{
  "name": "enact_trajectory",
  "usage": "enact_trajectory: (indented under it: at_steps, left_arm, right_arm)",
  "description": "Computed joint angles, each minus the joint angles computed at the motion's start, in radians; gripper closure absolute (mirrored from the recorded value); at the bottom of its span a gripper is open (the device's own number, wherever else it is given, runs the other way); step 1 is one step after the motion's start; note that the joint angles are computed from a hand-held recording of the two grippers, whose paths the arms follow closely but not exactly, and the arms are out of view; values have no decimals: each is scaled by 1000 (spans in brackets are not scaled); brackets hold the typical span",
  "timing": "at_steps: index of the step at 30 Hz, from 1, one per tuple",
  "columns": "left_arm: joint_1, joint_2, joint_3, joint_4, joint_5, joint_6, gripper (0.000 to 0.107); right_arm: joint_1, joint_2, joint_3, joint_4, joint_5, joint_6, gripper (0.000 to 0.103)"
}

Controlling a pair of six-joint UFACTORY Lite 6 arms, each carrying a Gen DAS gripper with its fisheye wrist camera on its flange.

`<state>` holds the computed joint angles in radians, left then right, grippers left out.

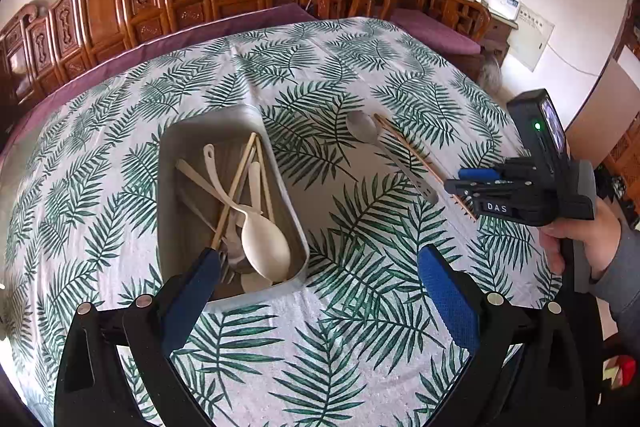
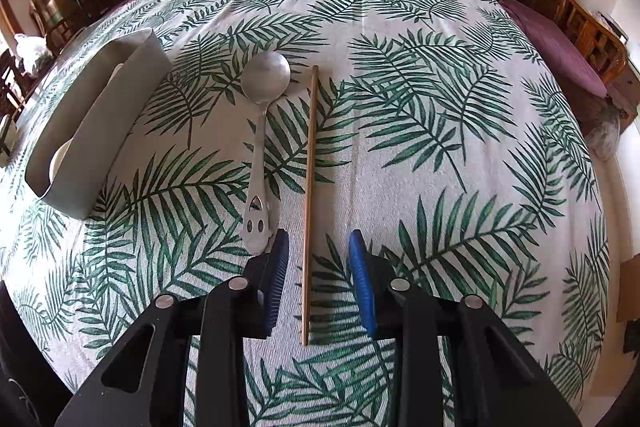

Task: Organize utensils
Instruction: 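Close the right tool on a wooden chopstick while the left tool moves to a metal spoon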

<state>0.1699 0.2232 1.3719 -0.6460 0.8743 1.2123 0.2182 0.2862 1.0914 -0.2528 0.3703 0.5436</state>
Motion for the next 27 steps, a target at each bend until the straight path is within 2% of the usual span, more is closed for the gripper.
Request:
enact_trajectory:
  at_steps: [5,7,12,19,24,26,27]
  left_arm:
    - [-61,-20,-33,40,-39,-43,12]
    - [-77,-20,-33,40,-30,-60,12]
    - [-162,-30,-52,67,-73,-119,12]
    - [-272,15,-48,34,-103,-155,12]
    - [-340,96,12,20,-115,-198,12]
    - [-369,129,41,24,-128,-221,17]
    - [-383,152,66,30,-127,-237,24]
  right_arm:
    - [0,45,34,-22,-13,-13,87]
    - [-4,31,13,-12,-24,-39,97]
    - [-33,-46,-79,69,-45,-125,97]
    - [-81,-247,-264,236,-74,-264,97]
    - [-98,-329,-353,229,-82,-272,97]
    - [-101,-340,-370,227,-84,-274,97]
    - [-101,-343,-379,209,-88,-260,97]
